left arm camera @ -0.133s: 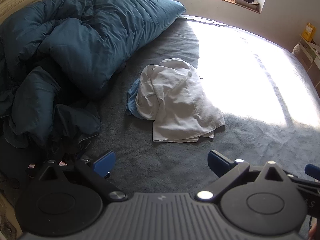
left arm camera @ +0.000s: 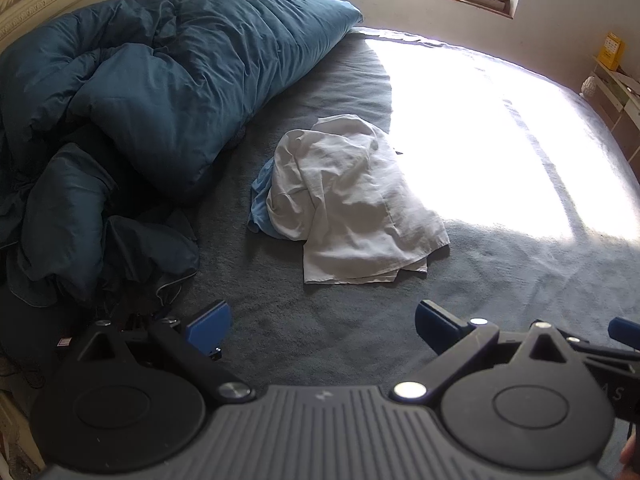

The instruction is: Fold clothes

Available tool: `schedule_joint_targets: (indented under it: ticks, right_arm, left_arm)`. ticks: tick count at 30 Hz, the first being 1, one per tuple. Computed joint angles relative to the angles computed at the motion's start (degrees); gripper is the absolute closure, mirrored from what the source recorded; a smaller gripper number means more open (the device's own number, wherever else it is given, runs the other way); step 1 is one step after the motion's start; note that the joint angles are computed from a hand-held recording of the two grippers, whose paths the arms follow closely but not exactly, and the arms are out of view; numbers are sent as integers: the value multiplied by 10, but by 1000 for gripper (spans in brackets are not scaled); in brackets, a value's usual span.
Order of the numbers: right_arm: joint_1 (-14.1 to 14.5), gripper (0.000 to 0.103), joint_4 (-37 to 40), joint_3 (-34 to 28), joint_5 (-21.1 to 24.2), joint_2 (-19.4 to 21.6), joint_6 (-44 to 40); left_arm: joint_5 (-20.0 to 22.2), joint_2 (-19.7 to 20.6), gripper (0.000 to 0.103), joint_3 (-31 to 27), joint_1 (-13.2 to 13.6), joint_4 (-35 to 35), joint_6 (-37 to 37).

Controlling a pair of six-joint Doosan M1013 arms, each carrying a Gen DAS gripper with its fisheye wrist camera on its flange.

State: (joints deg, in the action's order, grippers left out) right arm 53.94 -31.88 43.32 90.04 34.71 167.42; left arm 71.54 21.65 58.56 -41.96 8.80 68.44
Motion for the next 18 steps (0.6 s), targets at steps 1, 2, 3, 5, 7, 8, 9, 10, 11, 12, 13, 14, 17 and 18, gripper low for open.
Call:
schedule_joint_targets:
  ticks: [1,2,3,5,7,8,9,10,11,12,13,14,17,18]
  right_arm:
    - [1,3,-2,-1,1,0,0]
    - [2,3,-3,-2,2,0,-1]
    - [3,3,-5,-3,4,1,-2]
    - [5,3,-6,14,-8,-8,11]
    - [8,3,-7,8,0,-5,8]
    - [1,3,12,-11,16,5,-4]
    - [-2,3,17,-15,18,7,-9]
    - [-5,3,20,-16,20,8,-13]
    - [-4,3,18,-17,21,9,-14]
    - [-4,3,17,-24,25,14,-17]
    - [-3,3,15,-27,28,16,-18]
    - [-2,3,14,-29,29,17,-18]
    - [-2,3,15,-34,33,19,-18]
    - [-1,3,15,-33,32,18,-18]
  left_arm:
    - [-2,-1,3,1,0,0,2]
    - [-5,-1,3,3,0,0,3]
    - [-7,-2,3,4,0,1,5]
    - [-12,-4,3,7,0,1,8]
    - [-2,4,3,-3,-7,15,1]
    - [8,11,3,-14,-12,25,-3]
    - [9,11,3,-14,-13,28,-5]
    - [9,11,3,-14,-13,27,-6]
    - [9,10,3,-13,-13,27,-6]
    - [9,9,3,-12,-13,27,-6]
    - [10,8,3,-12,-12,27,-6]
    - [8,7,3,-10,-12,28,-7]
    - [6,4,3,-6,-13,31,-10]
    - [7,4,3,-6,-13,33,-9]
